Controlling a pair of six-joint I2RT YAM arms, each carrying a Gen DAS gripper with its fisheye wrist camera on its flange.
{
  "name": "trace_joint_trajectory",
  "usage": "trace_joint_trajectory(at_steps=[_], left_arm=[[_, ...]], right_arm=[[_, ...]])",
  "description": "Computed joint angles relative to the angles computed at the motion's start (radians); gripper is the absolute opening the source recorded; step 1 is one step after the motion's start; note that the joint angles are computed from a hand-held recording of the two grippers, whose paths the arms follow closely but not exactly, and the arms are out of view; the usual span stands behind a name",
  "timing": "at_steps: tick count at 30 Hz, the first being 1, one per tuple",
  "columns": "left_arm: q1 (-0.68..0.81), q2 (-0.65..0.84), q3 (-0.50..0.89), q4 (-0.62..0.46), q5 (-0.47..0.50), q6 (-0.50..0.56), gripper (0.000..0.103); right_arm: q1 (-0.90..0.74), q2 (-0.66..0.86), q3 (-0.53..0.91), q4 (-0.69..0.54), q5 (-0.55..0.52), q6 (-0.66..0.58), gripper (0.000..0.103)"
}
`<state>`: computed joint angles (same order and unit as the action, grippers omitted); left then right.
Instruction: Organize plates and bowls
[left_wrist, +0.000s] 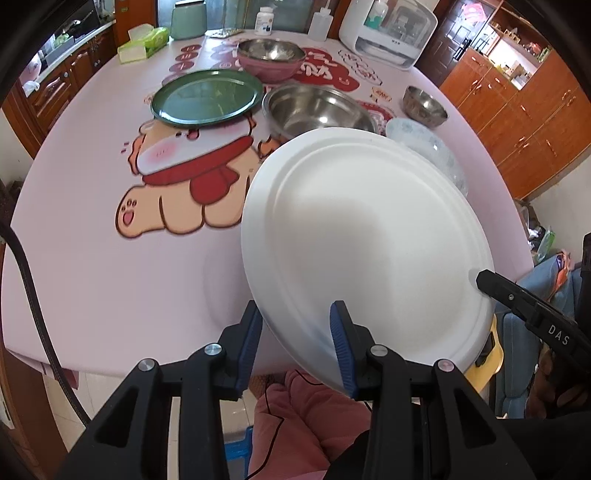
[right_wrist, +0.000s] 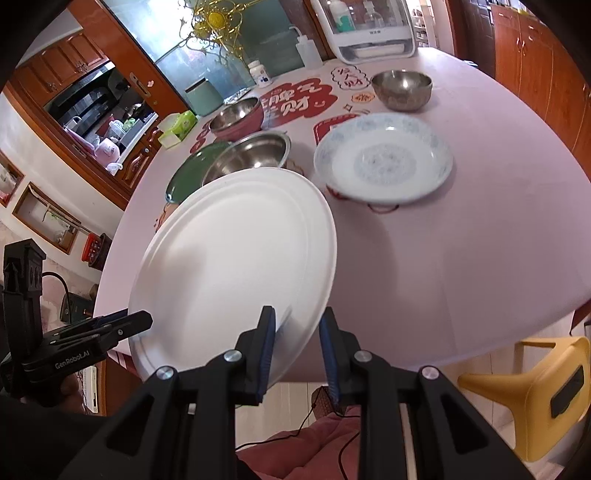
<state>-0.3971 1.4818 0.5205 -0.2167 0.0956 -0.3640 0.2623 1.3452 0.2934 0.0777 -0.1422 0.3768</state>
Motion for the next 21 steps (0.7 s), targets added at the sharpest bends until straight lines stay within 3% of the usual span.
trace_joint_trajectory(at_steps=[9, 21], left_arm=[[0.005, 0.111, -0.011, 0.044, 0.026, 0.040, 0.036], [-0.045, 0.292, 0.105, 0.073, -0.013, 0.034, 0.036]], right_arm=[[0.048, 0.087, -0.046, 0.090, 0.044, 0.092, 0.024], [-0.009, 0.251, 0.042, 0.099, 0.065, 0.051, 0.024]])
